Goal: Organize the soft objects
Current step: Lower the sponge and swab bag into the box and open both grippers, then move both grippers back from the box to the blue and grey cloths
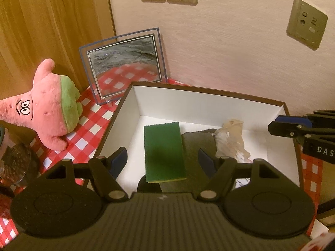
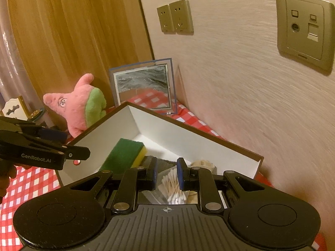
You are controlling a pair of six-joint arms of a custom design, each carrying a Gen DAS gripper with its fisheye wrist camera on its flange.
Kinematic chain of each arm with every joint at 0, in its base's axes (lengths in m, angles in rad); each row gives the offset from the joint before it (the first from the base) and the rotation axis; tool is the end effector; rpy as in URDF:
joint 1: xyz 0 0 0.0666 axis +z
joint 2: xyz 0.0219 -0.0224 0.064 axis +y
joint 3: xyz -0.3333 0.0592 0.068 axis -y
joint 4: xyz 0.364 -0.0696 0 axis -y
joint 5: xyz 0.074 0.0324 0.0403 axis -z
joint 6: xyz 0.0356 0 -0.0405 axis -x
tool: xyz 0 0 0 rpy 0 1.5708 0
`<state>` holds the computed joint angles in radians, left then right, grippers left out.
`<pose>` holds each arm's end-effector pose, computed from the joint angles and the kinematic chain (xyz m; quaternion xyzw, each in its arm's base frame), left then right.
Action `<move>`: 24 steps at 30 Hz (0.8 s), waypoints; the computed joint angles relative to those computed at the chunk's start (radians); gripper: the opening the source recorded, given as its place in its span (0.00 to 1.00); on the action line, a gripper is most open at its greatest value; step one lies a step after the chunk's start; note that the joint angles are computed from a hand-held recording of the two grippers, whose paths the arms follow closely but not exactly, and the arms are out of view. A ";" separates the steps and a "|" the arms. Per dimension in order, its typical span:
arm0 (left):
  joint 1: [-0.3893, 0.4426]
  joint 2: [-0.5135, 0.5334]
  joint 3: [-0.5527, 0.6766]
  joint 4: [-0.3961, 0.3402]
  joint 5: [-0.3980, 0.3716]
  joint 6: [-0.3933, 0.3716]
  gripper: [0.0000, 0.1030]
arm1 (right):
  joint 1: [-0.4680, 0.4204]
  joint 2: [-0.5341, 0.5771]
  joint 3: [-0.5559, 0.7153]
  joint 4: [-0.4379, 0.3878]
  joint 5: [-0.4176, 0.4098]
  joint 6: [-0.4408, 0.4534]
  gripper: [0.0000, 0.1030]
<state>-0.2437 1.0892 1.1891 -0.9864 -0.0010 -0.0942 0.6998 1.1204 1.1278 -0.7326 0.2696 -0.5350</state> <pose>0.3484 -0.0870 0.4087 0.1582 0.9287 -0.0246 0.3346 0.2993 0.2391 0.3910 -0.0194 0.9051 0.1355 0.4025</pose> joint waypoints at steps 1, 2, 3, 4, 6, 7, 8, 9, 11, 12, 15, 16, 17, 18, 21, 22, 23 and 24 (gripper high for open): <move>-0.002 -0.008 -0.003 -0.002 0.000 0.003 0.71 | 0.004 -0.004 -0.001 -0.004 0.003 -0.004 0.19; -0.005 -0.015 -0.005 -0.005 0.000 0.006 0.71 | 0.008 -0.009 -0.003 -0.007 0.007 -0.007 0.19; -0.007 -0.023 -0.007 -0.008 0.001 0.011 0.71 | 0.012 -0.014 -0.005 -0.010 0.011 -0.010 0.19; -0.010 -0.028 -0.007 -0.011 0.002 0.014 0.71 | 0.016 -0.020 -0.007 -0.013 0.014 -0.012 0.19; -0.015 -0.044 -0.011 -0.016 0.003 0.023 0.71 | 0.025 -0.033 -0.011 -0.020 0.025 -0.019 0.19; -0.019 -0.055 -0.015 -0.020 0.004 0.029 0.71 | 0.030 -0.040 -0.013 -0.024 0.029 -0.024 0.19; -0.020 -0.066 -0.019 -0.024 0.006 0.034 0.71 | 0.034 -0.048 -0.015 -0.031 0.034 -0.029 0.19; -0.023 -0.078 -0.023 -0.028 0.007 0.040 0.71 | 0.039 -0.055 -0.017 -0.037 0.039 -0.036 0.19; -0.022 -0.109 -0.036 -0.040 0.016 0.054 0.71 | 0.045 -0.072 -0.020 -0.051 0.046 -0.051 0.19; -0.021 -0.125 -0.042 -0.047 0.020 0.060 0.71 | 0.051 -0.082 -0.024 -0.058 0.053 -0.064 0.20; -0.018 -0.182 -0.065 -0.074 0.018 0.072 0.71 | 0.072 -0.118 -0.040 -0.072 0.069 -0.089 0.29; -0.014 -0.205 -0.076 -0.083 0.017 0.075 0.71 | 0.083 -0.133 -0.047 -0.075 0.078 -0.098 0.42; -0.008 -0.227 -0.084 -0.096 0.017 0.078 0.71 | 0.094 -0.146 -0.053 -0.078 0.088 -0.106 0.49; -0.004 -0.251 -0.094 -0.109 0.015 0.084 0.71 | 0.111 -0.165 -0.063 -0.075 0.106 -0.117 0.59; 0.016 -0.330 -0.127 -0.156 0.009 0.105 0.71 | 0.161 -0.205 -0.082 -0.067 0.142 -0.133 0.61; 0.025 -0.354 -0.136 -0.173 0.011 0.109 0.71 | 0.180 -0.214 -0.084 -0.071 0.146 -0.139 0.61; 0.034 -0.378 -0.145 -0.192 0.009 0.114 0.71 | 0.199 -0.219 -0.085 -0.073 0.151 -0.144 0.61; 0.043 -0.408 -0.155 -0.212 0.005 0.121 0.71 | 0.221 -0.223 -0.087 -0.075 0.157 -0.148 0.61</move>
